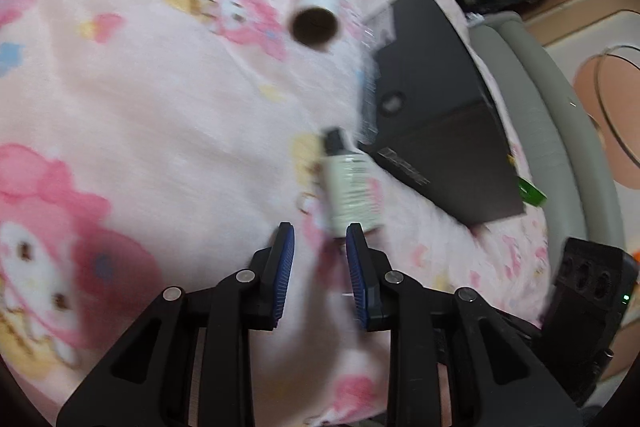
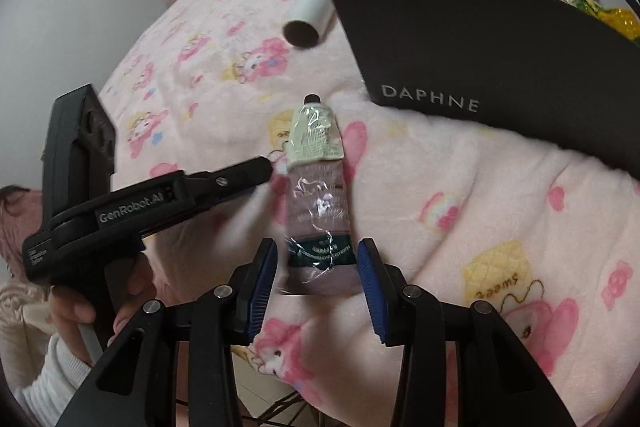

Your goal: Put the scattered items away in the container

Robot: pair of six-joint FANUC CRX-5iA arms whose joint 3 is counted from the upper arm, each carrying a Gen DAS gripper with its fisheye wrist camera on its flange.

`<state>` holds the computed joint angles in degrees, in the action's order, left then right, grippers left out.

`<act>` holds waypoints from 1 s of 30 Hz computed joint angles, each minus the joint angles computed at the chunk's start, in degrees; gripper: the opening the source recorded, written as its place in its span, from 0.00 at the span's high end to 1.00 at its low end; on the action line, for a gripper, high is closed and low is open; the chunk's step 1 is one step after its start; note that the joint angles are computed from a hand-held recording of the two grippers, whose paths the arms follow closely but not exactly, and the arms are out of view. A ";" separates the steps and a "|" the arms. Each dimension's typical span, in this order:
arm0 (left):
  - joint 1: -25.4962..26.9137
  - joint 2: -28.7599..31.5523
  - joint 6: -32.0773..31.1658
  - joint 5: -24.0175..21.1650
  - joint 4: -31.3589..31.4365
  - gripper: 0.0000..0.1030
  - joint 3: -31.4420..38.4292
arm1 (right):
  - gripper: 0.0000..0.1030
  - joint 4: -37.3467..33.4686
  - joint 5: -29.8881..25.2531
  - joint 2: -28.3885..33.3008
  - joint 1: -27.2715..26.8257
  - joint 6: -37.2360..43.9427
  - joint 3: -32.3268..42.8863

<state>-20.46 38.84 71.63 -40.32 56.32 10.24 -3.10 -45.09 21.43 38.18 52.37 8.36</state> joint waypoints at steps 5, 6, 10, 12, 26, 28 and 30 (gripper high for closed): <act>-0.32 3.14 -0.06 -5.92 -0.80 0.75 4.16 | 0.63 -2.32 -3.49 0.12 -1.07 0.57 0.06; -0.34 3.78 -0.88 -7.31 0.70 0.75 4.42 | 0.63 -4.16 -3.63 0.06 -1.42 2.10 0.31; -0.67 4.58 -1.51 -9.84 0.98 0.73 5.32 | 0.63 -12.84 -3.10 -0.58 -3.32 8.24 0.55; -1.00 4.66 -1.41 -10.34 -0.55 0.73 6.25 | 0.63 -12.05 -2.57 -0.74 -3.21 7.13 0.02; 0.51 6.23 1.15 -9.16 2.73 0.69 8.23 | 0.64 -9.42 -2.39 -0.97 -3.55 2.59 -1.22; 0.76 8.70 3.93 -10.47 -0.25 0.75 12.59 | 0.64 -10.38 -1.60 -1.16 -3.78 2.44 -1.67; 0.46 8.95 6.24 -9.76 -0.51 0.75 12.74 | 0.68 -11.03 1.06 -2.20 -3.93 2.69 -3.05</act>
<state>-20.00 47.79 77.88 -50.07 55.80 22.98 -14.13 -44.03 19.24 34.25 55.07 5.31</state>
